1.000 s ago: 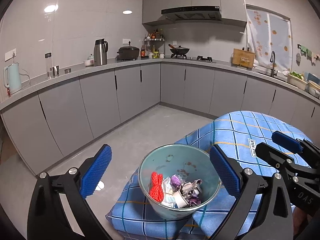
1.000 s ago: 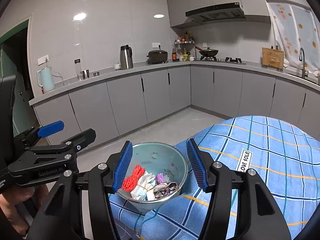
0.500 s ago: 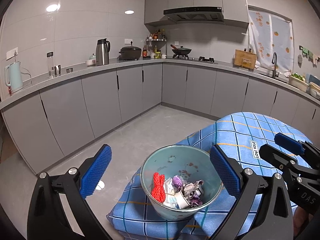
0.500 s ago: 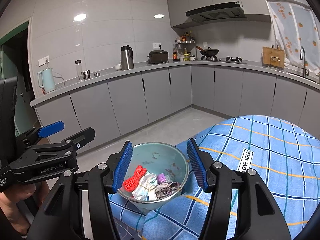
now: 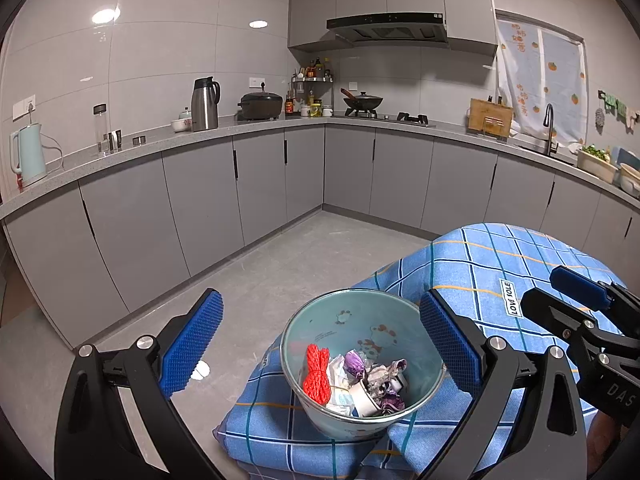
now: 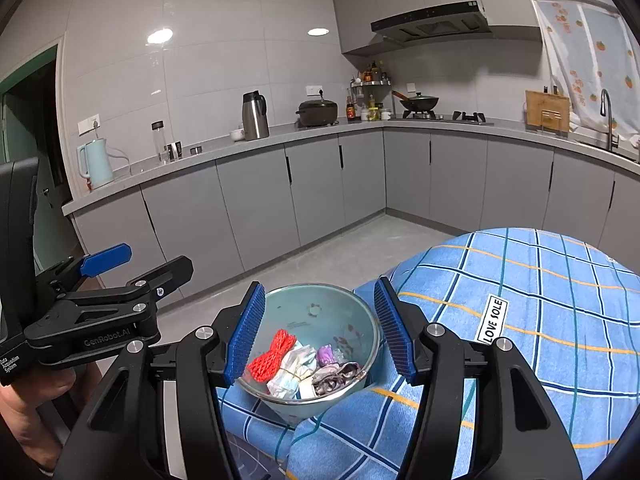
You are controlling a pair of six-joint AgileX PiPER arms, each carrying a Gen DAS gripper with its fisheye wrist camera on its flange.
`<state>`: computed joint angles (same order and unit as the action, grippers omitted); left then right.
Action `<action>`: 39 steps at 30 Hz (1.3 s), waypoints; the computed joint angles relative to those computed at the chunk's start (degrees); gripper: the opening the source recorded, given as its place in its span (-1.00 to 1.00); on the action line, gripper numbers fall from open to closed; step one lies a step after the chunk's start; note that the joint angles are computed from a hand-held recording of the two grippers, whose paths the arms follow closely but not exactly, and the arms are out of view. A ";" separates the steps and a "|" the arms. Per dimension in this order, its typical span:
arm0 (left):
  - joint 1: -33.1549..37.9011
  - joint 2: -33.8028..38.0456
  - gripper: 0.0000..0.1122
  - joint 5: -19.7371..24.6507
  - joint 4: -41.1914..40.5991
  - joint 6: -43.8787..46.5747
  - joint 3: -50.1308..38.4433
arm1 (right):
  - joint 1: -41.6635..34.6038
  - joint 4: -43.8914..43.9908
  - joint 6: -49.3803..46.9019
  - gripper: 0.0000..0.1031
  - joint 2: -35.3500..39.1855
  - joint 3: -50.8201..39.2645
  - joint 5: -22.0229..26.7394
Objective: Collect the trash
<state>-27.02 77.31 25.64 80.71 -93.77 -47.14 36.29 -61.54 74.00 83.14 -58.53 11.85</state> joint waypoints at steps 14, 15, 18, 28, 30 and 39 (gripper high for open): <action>-0.08 0.41 0.74 0.11 0.76 -1.01 0.24 | 0.36 -3.15 3.49 0.11 -0.02 0.01 0.32; -0.07 0.48 0.74 0.11 0.74 -1.01 0.25 | 0.31 -3.27 3.58 0.11 -0.08 0.10 0.21; -0.04 0.76 0.74 -0.15 0.35 -0.72 0.11 | 0.37 -4.40 4.78 0.11 -0.21 0.23 0.28; -0.55 1.51 0.74 1.53 -0.60 0.33 -0.57 | 0.47 -7.45 7.79 0.11 -0.49 0.61 0.41; -1.12 1.92 0.74 3.03 -0.22 -0.02 -0.80 | 0.67 -8.25 8.55 0.11 -0.53 0.73 0.65; -2.21 3.07 0.74 6.31 -1.47 1.58 -1.55 | 1.04 -9.87 10.15 0.24 -0.40 0.85 1.04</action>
<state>-29.23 80.38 31.95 79.24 -92.19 -48.69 37.33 -71.40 84.15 82.74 -57.67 12.89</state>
